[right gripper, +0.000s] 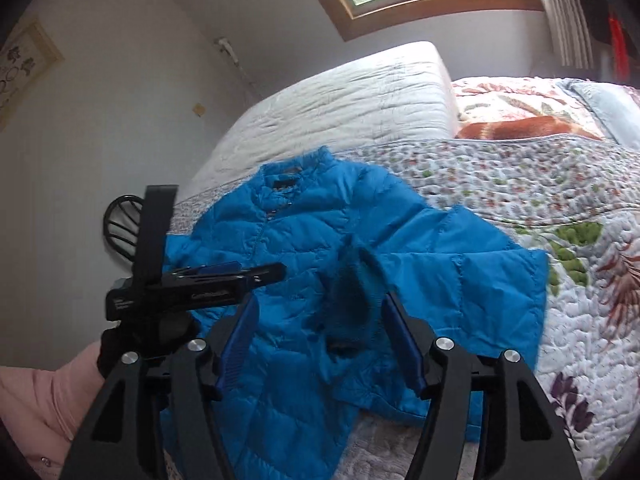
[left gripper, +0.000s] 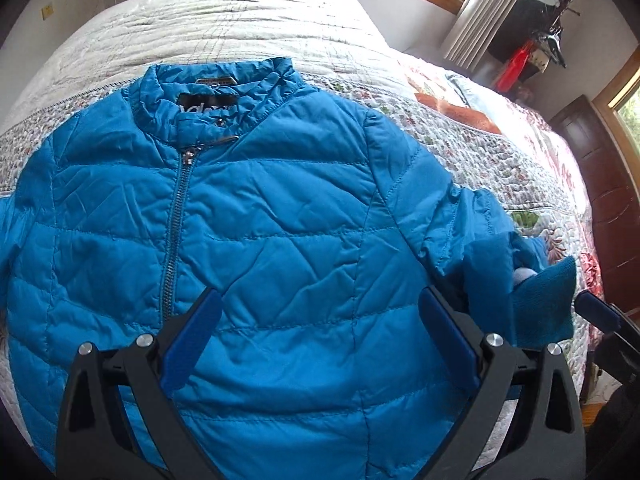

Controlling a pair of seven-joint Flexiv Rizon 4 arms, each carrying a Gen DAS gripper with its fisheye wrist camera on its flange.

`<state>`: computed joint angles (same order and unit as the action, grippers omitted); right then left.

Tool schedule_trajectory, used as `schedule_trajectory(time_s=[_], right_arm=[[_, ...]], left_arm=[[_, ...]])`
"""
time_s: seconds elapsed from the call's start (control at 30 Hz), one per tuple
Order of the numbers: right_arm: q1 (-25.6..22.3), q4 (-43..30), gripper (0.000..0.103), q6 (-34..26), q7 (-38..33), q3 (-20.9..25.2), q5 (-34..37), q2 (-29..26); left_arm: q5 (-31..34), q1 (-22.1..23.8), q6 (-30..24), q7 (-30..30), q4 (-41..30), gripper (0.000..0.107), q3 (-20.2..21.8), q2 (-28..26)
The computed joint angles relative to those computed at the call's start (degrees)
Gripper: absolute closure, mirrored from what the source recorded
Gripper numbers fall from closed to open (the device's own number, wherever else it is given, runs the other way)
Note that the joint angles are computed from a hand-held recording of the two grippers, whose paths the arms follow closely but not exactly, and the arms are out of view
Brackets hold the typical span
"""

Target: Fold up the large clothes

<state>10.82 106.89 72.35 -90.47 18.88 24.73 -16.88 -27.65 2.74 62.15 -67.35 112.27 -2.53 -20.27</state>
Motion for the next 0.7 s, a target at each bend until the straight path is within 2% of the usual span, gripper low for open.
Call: schedule_trajectory(time_s=[0.03,0.07,0.2,0.33,0.5,0.57,0.63,0.7], right_arm=[[2.5,2.3,0.039,0.8,6.5,-3.3,-5.4,0.5],[3.3,3.7,0.039,0.9,9.4,-5.3,-7.1,0.9],[1.4,7.3,0.039,0.5,16.4,-6.6,-8.2,1.6],[-1.2,9.3,0.039,0.9,16.8,-4.7,-6.2,1.3],[-1.1,10.4,0.039,1.3,18.3,-3.9,-6.7,-0.2],[-0.6,10.6,0.039,2.1,19.4,-4.0,-7.7,-0.7],[-0.7,10.4,0.039,2.5,20.0,-3.7,-8.1,-1.1],[-0.8,9.9,0.038,2.5,20.2,-3.2,-8.3,-1.3]], left_arm=[[-2.1,0.7,-0.8,1.5,0.4,0.009,-1.2,0.3],[-5.4,1.6,-1.6,3.9,1.2,0.009,-2.8,0.8],[-13.8,1.0,-2.7,10.1,3.5,0.009,-5.1,2.2],[-20.1,-0.7,-5.3,13.7,5.0,0.009,-5.1,3.0],[-35.9,-2.4,-4.6,21.8,10.1,0.009,-5.0,6.2],[-37.1,-3.6,-4.6,24.0,10.5,0.009,-4.1,6.3],[-33.1,-4.8,-4.1,22.7,9.7,0.009,-3.0,5.5],[-32.9,-5.1,-4.6,22.8,9.1,0.009,-3.1,5.1]])
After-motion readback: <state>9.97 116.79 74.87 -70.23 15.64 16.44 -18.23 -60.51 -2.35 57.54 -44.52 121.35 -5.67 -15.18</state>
